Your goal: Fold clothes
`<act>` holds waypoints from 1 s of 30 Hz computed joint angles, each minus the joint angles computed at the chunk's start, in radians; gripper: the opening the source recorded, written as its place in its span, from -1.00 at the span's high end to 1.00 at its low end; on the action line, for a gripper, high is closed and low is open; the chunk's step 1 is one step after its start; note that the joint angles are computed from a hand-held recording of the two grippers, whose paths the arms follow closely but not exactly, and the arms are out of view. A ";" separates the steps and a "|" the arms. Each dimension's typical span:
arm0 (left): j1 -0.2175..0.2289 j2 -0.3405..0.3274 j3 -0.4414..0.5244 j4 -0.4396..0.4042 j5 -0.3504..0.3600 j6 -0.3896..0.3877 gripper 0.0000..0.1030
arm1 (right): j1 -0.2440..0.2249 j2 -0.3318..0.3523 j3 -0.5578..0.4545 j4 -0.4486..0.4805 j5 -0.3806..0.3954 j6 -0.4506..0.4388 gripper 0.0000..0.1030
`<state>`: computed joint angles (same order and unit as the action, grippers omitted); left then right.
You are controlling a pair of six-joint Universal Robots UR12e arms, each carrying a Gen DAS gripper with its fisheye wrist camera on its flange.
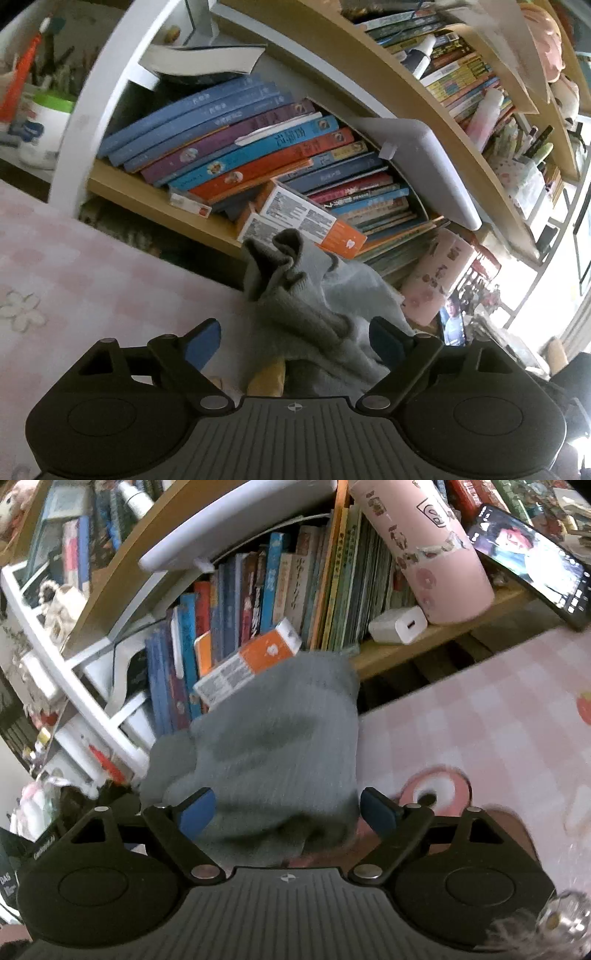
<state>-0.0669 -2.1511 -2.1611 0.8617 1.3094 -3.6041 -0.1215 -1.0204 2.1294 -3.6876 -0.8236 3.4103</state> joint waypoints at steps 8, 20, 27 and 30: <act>-0.053 0.038 -0.065 0.033 0.128 0.041 -0.79 | 0.023 -0.077 0.116 -0.023 -0.111 -0.117 -0.68; -0.177 0.082 -0.110 -0.001 0.395 0.220 -0.93 | 0.082 -0.111 0.218 -0.207 -0.358 -0.257 -0.96; -0.223 0.080 -0.116 0.017 0.487 0.344 -1.00 | 0.105 -0.105 0.240 -0.280 -0.429 -0.293 -1.00; -0.232 0.077 -0.114 0.020 0.504 0.375 -1.00 | 0.109 -0.102 0.247 -0.308 -0.437 -0.307 -1.00</act>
<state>-0.2988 -2.0745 -2.2748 0.8818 1.8130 -3.2291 -0.0127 -1.1223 2.3761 -3.9961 -1.2608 3.1036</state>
